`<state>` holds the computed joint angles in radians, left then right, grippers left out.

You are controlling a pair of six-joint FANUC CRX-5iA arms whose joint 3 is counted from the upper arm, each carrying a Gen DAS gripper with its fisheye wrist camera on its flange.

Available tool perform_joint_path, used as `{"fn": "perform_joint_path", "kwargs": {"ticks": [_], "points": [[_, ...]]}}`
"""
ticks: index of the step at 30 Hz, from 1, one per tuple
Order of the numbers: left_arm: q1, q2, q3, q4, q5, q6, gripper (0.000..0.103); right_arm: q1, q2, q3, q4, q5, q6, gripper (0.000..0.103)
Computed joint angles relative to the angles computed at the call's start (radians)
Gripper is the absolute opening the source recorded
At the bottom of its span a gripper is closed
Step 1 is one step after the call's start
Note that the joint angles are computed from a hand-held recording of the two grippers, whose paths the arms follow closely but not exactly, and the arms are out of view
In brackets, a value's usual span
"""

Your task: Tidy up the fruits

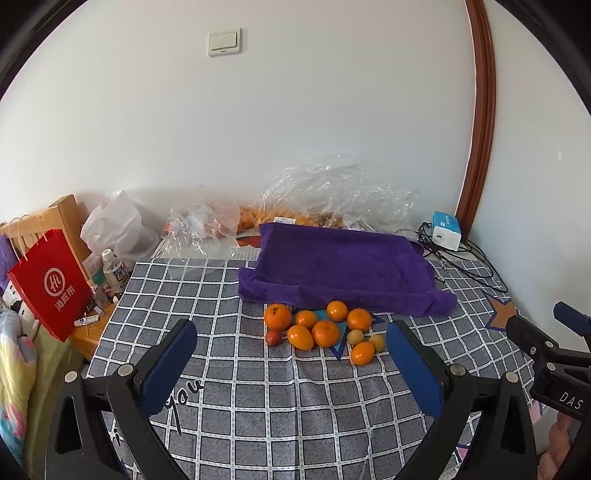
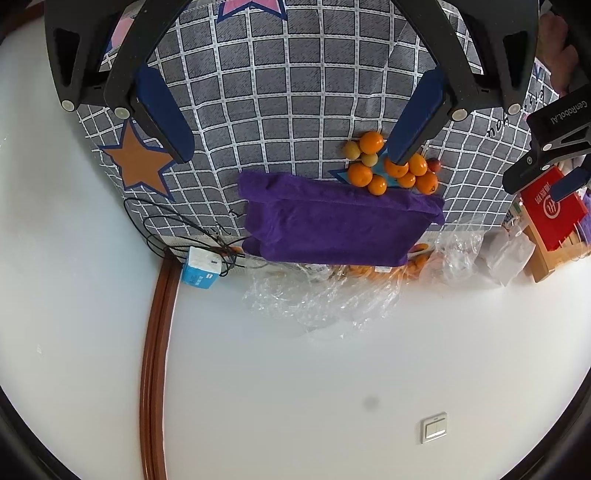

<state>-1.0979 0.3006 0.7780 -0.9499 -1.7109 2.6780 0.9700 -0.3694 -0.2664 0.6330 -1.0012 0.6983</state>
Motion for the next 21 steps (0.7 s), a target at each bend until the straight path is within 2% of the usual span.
{"fn": "perform_joint_path", "kwargs": {"ticks": [21], "points": [[-0.013, -0.005, -0.002, -0.014, -0.007, 0.001, 0.103, 0.015, -0.016, -0.023, 0.026, -0.001, -0.032, 0.103]]}}
